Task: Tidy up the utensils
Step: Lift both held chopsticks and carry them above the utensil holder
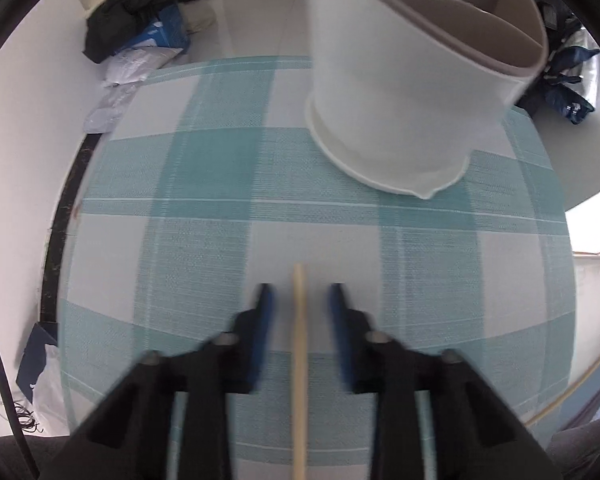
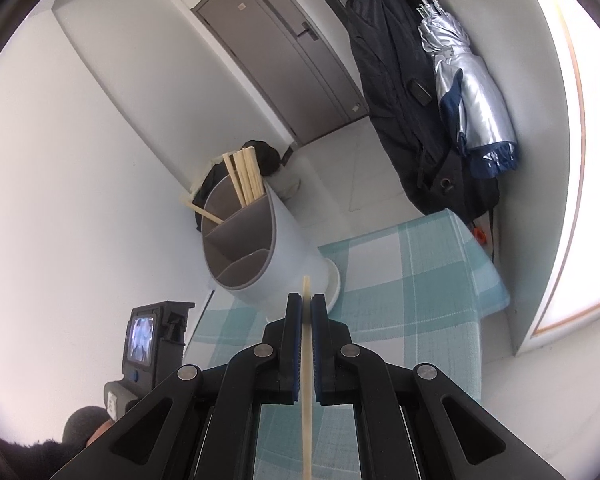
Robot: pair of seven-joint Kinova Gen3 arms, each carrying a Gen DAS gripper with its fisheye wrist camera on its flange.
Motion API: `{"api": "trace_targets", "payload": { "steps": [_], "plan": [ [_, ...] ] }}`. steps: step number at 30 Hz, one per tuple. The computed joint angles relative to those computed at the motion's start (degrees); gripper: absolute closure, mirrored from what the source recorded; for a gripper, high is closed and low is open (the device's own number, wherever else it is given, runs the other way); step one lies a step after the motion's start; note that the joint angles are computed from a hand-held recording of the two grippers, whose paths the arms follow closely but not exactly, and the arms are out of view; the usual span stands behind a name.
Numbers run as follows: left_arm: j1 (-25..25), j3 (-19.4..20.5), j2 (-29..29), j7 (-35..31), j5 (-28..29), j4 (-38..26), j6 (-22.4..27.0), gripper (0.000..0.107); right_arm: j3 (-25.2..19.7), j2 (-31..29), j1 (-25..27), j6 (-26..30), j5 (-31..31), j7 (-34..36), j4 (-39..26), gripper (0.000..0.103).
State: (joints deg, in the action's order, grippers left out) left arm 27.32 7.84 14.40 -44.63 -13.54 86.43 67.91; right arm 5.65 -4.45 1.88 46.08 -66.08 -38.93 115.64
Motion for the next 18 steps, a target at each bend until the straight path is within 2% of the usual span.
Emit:
{"api": "trace_targets", "payload": {
  "steps": [3,7,10,13,18],
  "plan": [
    [1.63,0.4,1.75,-0.17,-1.39,-2.43,2.47,0.106,0.04,-0.13,0.02,0.13,-0.33,0.3,-0.01,0.099],
    [1.89,0.04,0.44,-0.15,-2.07,-0.78,0.38,0.106,-0.01,-0.86,-0.31,-0.47,-0.05,0.55,0.25,0.099],
    [4.93,-0.34,-3.33,5.5,-8.27,3.2,-3.11,0.106,-0.15,-1.51,-0.89,-1.39,0.75,0.27,0.5,0.099],
    [5.86,0.94,-7.78,10.13,-12.89,7.12,-6.99,0.106,-0.36,-2.16,-1.74,-2.66,1.76,-0.2,0.75,0.099],
    [4.23,4.66,-14.64,16.21,-16.76,11.74,-13.54,0.106,-0.74,-3.52,-3.61,-5.1,3.55,-1.4,1.29,0.099]
  ]
}}
